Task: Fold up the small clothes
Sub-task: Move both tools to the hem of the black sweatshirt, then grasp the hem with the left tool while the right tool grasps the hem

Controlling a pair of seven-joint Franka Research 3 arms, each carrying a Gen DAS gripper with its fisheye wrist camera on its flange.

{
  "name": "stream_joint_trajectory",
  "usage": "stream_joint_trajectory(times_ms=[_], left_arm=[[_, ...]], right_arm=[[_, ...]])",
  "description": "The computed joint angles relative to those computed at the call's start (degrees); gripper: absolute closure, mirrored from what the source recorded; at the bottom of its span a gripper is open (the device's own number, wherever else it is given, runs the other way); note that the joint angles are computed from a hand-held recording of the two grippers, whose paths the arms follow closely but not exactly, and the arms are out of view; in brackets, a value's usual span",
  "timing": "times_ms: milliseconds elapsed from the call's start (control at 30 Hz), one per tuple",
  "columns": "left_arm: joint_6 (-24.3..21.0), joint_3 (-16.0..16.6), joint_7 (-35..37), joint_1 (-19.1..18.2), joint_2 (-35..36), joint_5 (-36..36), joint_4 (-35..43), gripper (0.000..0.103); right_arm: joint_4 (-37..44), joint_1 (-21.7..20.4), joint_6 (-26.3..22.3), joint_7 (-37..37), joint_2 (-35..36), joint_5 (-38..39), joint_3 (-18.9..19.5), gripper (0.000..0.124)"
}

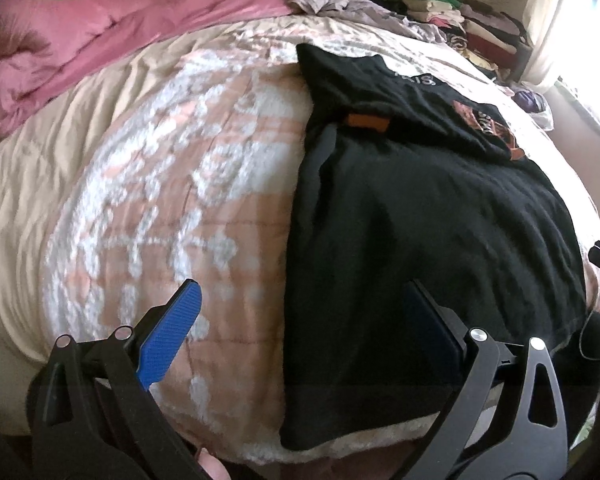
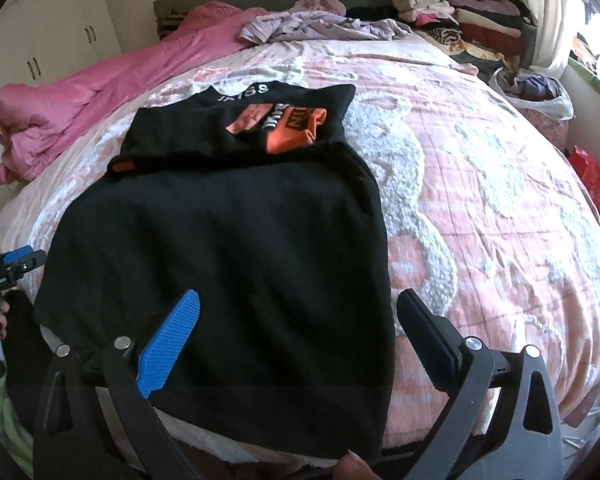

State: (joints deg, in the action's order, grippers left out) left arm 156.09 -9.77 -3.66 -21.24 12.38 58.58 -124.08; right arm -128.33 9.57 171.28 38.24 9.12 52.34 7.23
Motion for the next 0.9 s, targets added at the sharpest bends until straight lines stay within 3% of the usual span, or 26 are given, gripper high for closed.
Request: stream_joint_trajectory(times_ms=[233, 367, 767, 900], left_arm=[[3.5, 0.2, -1.9, 0.4, -0.8, 0.3, -2.3, 0.052], [5.7, -0.1, -0.1, 0.7, -0.3, -1.2, -2.7, 0.069], [8.5, 1.0, 5.0, -0.5, 1.6, -6.7, -3.1, 0.07], [9.2, 1.6, 4.8, -0.8, 1.7, -6.8, -3.3, 0.07]], right_arm=[[-1.3, -0.3, 0.1, -0.1, -0.5, 0.0, -0.3, 0.025], [-2.0, -0.6, -0.3, -0.3, -0.8, 0.4, -0.6, 0.025], [-3.8, -1.3, -2.0, -1.8, -1.6, 2.3, -2.0, 0.027], [-3.8, -1.3, -3.6, -0.7, -1.3, 0.9, -2.5, 0.058]])
